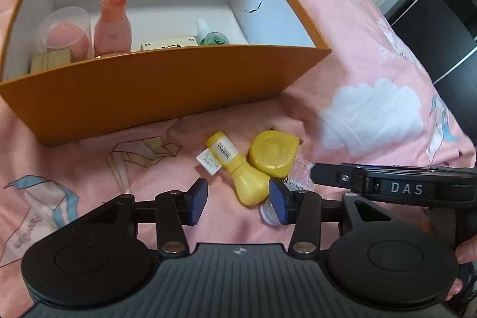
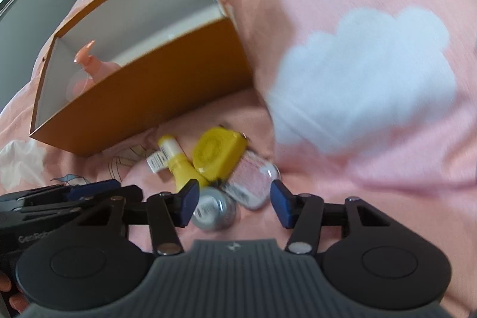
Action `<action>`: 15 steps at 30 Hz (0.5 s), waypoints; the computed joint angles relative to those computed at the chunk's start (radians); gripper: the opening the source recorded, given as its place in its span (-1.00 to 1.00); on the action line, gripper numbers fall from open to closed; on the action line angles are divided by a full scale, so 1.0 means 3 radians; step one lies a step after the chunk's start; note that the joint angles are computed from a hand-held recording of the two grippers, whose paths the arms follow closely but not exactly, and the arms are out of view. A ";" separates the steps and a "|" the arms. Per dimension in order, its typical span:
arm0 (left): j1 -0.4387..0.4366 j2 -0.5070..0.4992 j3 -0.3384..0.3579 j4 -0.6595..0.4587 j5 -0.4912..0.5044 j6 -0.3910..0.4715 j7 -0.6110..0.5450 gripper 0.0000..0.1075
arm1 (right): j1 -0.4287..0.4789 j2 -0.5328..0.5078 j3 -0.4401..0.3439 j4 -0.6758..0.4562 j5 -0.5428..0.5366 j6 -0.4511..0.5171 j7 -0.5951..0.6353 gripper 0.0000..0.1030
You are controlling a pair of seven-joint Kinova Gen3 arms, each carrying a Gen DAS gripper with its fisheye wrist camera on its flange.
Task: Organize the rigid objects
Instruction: 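Withdraw both tools from the box toward the yellow items, then close the left gripper on the yellow bottle while the right gripper closes on the yellow tape measure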
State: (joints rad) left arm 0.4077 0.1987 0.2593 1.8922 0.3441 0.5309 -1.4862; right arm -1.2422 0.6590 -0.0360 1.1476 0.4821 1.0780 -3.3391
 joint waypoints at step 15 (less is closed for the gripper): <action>-0.0167 0.0567 0.0057 -0.0210 0.0333 -0.0066 0.0241 0.04 | 0.0441 0.0095 0.0015 0.0258 -0.0311 -0.0705 0.0169 -0.06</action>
